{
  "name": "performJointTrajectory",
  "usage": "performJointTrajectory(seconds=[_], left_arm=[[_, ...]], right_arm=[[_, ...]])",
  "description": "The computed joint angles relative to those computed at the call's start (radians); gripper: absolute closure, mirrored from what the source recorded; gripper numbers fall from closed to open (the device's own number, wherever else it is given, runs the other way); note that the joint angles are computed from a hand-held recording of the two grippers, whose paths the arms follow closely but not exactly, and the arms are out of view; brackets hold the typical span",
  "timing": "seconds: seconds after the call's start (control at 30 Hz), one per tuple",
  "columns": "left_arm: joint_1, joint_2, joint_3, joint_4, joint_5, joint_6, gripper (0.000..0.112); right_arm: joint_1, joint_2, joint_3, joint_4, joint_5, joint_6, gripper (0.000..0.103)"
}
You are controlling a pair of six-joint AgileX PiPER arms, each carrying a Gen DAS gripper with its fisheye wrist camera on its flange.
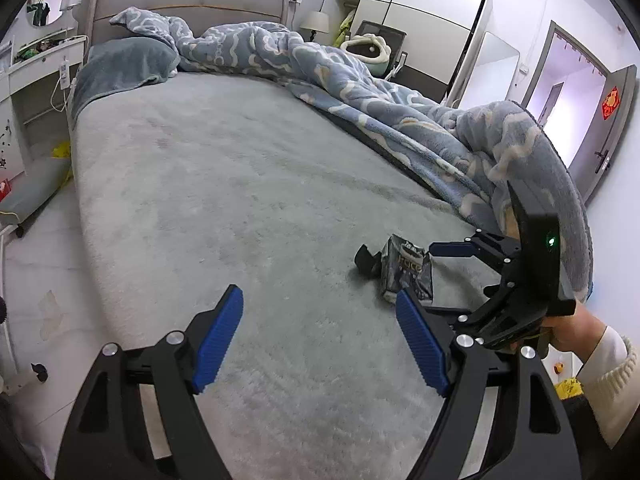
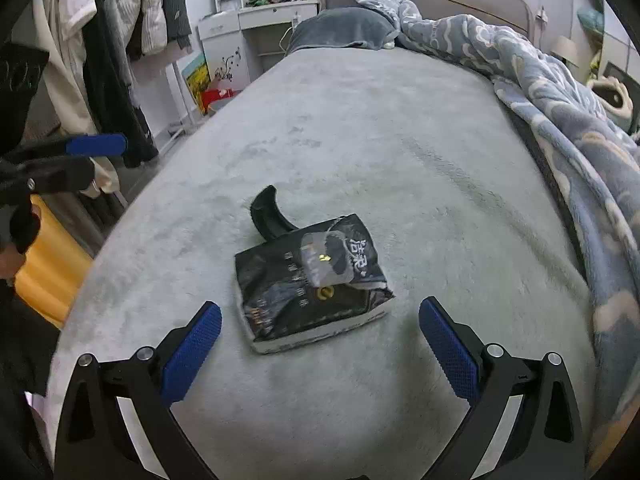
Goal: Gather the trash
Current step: 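Move both tools toward the black snack packet on the bed, then grasp the black snack packet with the right tool while the left tool grasps the black strip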
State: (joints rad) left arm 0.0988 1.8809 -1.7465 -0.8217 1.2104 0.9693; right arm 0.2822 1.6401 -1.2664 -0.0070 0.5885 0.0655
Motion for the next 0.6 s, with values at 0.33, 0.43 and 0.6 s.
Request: performJointTrajectory(seconds=[0.33,0.43,0.6], left_arm=[[-0.037,0.031,-0.031,0.021,-0.034,-0.050,0.031],[-0.049,0.036,-0.033,0.025,-0.040,-0.061,0.031],[-0.071,0.023,-0.005,0.027,-0.065,-0.050,0.031]], right_arm=[[-0.013,0.069,-0.062,0.095,0.033,-0.160,0.003],[-0.021,0.069,-0.064,0.112,0.029,-0.168,0.003],[-0.031,0.071,-0.066,0.121,0.031,-0.145,0.009]])
